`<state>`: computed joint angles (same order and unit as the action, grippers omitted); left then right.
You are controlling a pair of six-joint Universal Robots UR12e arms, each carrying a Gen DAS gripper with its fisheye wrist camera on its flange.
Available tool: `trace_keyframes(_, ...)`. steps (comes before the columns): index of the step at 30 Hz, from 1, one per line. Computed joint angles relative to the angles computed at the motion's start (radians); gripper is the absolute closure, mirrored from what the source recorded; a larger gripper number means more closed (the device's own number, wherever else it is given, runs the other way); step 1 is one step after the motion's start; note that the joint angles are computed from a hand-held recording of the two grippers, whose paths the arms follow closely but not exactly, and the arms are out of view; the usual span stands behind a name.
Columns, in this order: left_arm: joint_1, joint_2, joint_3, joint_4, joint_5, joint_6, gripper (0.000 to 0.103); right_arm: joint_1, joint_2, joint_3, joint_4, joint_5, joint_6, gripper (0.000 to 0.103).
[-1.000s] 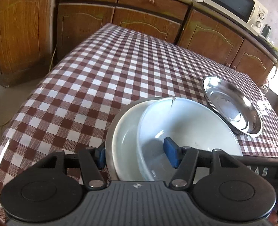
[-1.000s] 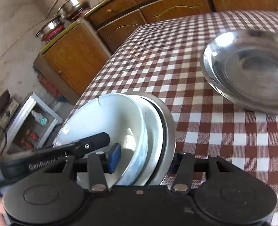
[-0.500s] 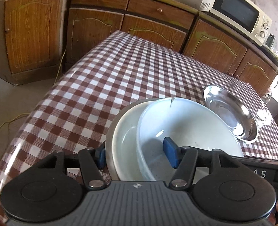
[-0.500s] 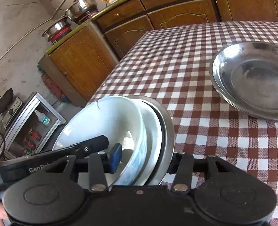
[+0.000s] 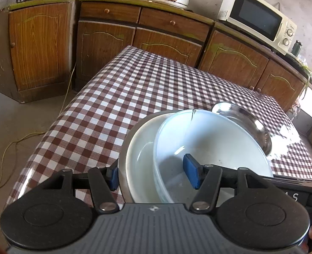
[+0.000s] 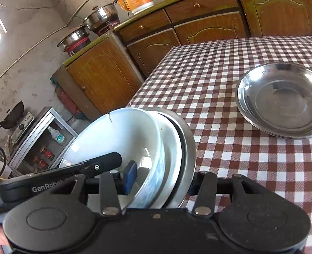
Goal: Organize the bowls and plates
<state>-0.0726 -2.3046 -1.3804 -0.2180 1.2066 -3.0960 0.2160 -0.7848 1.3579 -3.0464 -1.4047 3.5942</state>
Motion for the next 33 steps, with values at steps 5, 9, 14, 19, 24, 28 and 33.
trace_keyframes(5, -0.003, 0.025, -0.038, 0.025, -0.005, 0.004, 0.042, 0.001, -0.036, 0.053, -0.027, -0.008, 0.002, 0.047)
trace_keyframes(9, -0.005, 0.044, -0.07, 0.052, -0.007, 0.004, 0.042, 0.002, -0.062, 0.092, -0.047, -0.013, 0.008, 0.047)
trace_keyframes(14, -0.01, 0.058, -0.094, 0.069, -0.016, 0.013, 0.042, 0.003, -0.089, 0.133, -0.072, -0.027, 0.012, 0.047)
trace_keyframes(19, -0.016, 0.064, -0.104, 0.089, -0.029, 0.023, 0.042, 0.001, -0.113, 0.175, -0.11, -0.047, 0.019, 0.047)
trace_keyframes(24, -0.024, 0.065, -0.107, 0.096, -0.044, 0.041, 0.042, -0.001, -0.134, 0.209, -0.14, -0.071, 0.034, 0.047)
trace_keyframes(28, -0.031, 0.068, -0.112, 0.097, -0.055, 0.056, 0.042, -0.005, -0.15, 0.24, -0.159, -0.088, 0.048, 0.047)
trace_keyframes(33, -0.039, 0.069, -0.118, 0.102, -0.068, 0.068, 0.042, -0.008, -0.168, 0.273, -0.18, -0.109, 0.062, 0.047)
